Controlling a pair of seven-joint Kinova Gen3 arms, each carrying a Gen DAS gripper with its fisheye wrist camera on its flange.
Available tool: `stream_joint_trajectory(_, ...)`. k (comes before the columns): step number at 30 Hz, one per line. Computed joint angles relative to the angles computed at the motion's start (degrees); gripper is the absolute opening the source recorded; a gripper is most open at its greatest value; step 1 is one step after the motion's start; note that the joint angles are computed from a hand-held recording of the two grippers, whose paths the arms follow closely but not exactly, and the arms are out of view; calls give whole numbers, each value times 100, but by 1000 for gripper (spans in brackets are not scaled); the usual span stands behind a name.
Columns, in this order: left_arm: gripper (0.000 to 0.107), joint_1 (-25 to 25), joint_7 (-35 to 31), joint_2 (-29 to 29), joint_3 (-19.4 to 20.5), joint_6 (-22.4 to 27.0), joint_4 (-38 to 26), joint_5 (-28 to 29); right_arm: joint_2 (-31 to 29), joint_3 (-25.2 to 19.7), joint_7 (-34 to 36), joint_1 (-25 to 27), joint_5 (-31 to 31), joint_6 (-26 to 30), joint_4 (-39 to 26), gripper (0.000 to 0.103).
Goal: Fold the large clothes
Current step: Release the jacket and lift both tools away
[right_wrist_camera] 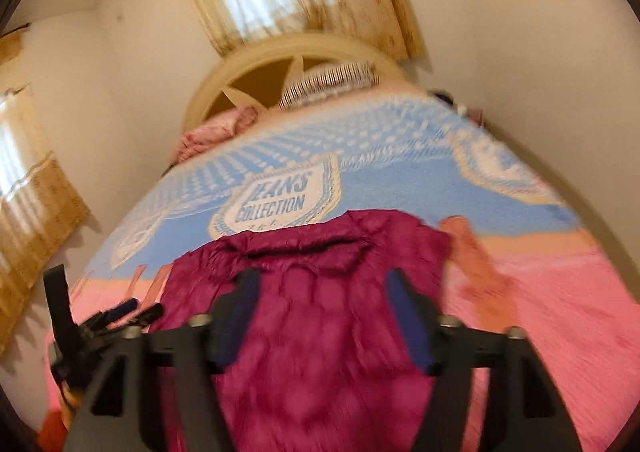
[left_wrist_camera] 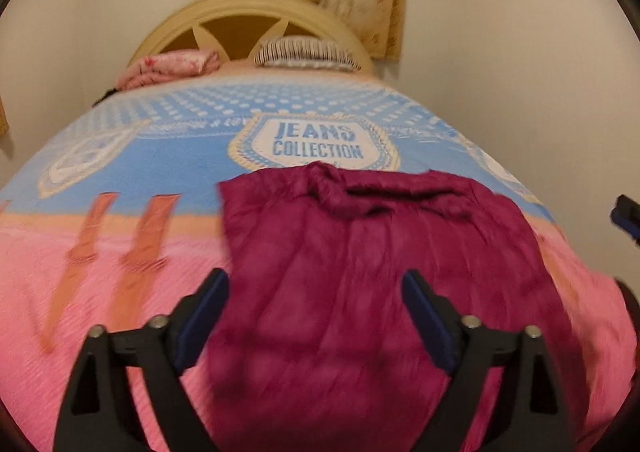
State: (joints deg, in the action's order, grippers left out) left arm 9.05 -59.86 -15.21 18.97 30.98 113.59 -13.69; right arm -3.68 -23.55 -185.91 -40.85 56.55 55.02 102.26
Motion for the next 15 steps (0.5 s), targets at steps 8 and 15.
stream_joint_trajectory(8,93,1019,-1473,-1968,-1645,538,1346,1577,-1008,-2124,-386,265,-1329,1864,512,71)
stream_joint_trajectory(15,93,909,-1857,-2683,-1607,1075,2056,2220,-848,-1897,-1493,-960,-2099,1859,1116,71)
